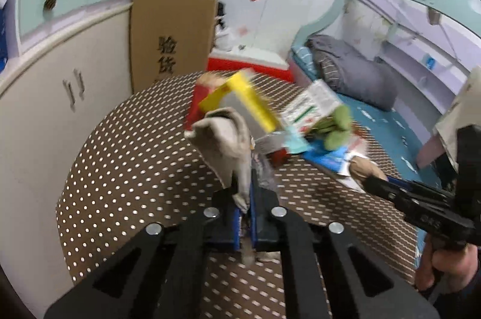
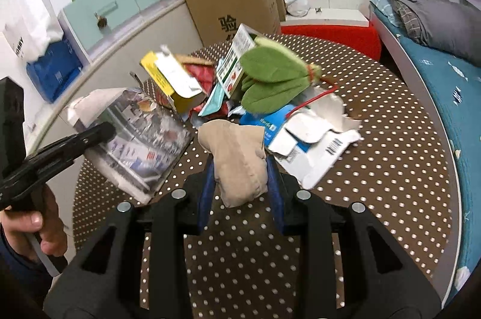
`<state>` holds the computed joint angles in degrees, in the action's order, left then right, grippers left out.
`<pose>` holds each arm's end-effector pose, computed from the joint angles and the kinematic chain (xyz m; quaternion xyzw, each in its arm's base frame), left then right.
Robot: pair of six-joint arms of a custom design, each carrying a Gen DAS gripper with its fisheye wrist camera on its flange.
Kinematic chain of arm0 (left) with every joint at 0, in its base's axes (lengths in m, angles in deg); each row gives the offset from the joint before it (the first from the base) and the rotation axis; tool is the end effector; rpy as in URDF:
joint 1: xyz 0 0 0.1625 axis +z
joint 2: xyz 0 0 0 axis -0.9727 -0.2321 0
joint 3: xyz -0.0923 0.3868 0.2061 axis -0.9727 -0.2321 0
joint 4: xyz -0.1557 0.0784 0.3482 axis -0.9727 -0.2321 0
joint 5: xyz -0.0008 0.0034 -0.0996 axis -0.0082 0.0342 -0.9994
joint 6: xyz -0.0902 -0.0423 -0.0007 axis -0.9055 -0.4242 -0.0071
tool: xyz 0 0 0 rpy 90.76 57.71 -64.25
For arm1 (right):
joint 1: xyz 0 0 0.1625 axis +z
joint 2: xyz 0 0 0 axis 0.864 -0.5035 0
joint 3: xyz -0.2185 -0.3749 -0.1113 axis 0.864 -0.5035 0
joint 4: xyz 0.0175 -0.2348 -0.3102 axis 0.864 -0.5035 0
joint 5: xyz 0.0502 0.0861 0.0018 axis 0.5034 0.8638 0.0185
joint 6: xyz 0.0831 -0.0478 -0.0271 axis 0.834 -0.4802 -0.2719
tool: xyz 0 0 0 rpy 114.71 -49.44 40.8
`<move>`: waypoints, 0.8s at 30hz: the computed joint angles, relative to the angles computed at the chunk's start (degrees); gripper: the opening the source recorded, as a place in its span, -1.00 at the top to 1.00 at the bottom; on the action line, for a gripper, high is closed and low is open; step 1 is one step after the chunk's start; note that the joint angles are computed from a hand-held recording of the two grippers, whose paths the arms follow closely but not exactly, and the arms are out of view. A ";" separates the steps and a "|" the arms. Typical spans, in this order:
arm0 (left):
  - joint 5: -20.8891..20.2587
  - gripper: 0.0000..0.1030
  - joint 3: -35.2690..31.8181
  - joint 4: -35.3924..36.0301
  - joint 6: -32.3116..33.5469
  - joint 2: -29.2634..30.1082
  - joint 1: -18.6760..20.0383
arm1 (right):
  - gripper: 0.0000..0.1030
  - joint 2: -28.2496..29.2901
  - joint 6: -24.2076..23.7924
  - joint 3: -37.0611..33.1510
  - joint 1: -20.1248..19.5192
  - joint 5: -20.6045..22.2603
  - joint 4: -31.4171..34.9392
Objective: Collect trash
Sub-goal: 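Grasp the beige cloth with the right tool while the left tool grasps the newspaper, then carry the cloth and newspaper to the blue bin and release them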
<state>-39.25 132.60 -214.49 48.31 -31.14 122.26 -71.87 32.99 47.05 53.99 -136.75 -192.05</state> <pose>-0.3319 -0.6204 0.3373 0.2223 0.8957 -0.3262 0.2045 0.3483 -0.5874 0.3293 0.1560 -0.9074 0.3320 0.2053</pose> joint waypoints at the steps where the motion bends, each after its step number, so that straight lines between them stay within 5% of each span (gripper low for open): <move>1: 0.36 0.91 0.44 -0.10 0.75 -0.29 -0.79 | 0.37 -0.60 -0.06 0.39 0.00 0.12 -0.27; 11: -3.33 0.91 0.15 -1.78 5.10 0.72 -6.17 | 0.37 -6.88 -0.32 5.29 -1.09 -2.26 -6.10; 24: -14.82 0.91 -14.75 -1.55 13.72 15.26 -11.00 | 0.38 -19.56 -0.93 12.12 -3.91 -10.86 -19.04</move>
